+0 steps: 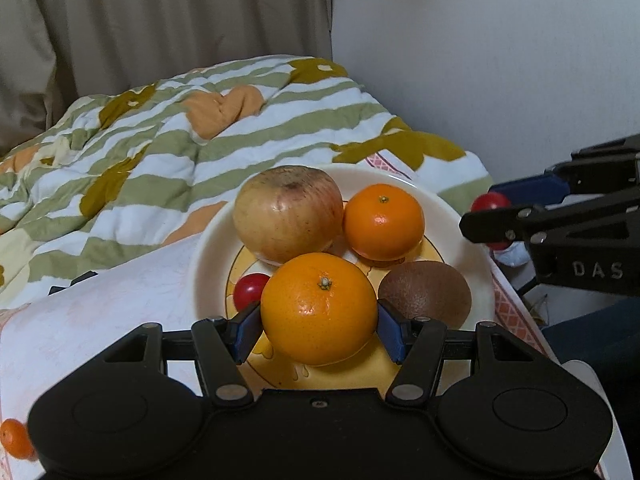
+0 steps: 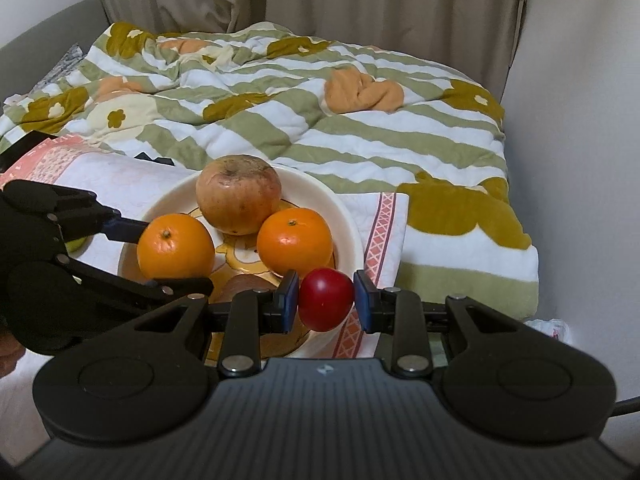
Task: Organize fruits
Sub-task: 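Lower the orange and tomato onto the plate and open both tools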
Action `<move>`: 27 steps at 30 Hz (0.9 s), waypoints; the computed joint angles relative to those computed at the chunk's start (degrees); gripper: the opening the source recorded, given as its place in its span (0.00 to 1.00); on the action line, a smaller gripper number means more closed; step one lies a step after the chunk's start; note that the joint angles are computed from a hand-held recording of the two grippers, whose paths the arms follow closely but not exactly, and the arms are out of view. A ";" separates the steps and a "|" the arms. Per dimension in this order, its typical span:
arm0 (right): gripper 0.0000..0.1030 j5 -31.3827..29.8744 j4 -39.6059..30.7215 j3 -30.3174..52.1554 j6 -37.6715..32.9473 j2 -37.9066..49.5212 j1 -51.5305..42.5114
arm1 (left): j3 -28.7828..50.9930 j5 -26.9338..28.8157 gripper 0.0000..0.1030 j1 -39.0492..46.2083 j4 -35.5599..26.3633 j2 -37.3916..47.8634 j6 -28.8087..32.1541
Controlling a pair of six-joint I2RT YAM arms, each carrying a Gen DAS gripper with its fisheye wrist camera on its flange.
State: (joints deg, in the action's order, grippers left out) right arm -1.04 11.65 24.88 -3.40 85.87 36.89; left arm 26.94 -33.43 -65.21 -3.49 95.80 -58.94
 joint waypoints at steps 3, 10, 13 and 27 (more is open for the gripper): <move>0.43 0.12 -0.62 0.41 0.08 -0.07 -0.12 | 0.60 0.29 0.63 -0.16 -1.17 0.32 0.16; 0.43 0.34 -1.43 0.77 0.03 -0.73 0.16 | 0.58 -3.74 0.98 -3.01 -5.28 -2.48 -1.77; 0.43 0.51 -1.71 1.09 0.65 -1.09 0.65 | 0.05 -3.84 0.98 -3.79 -8.69 -5.92 -3.96; 0.43 3.16 6.81 1.68 8.33 7.42 2.72 | 2.17 -7.66 0.98 -10.17 -26.08 -13.46 -18.57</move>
State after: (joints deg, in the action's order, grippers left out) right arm 2.11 18.46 26.56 4.93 93.30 39.61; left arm 29.11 -41.09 -75.38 -29.57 82.33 -77.51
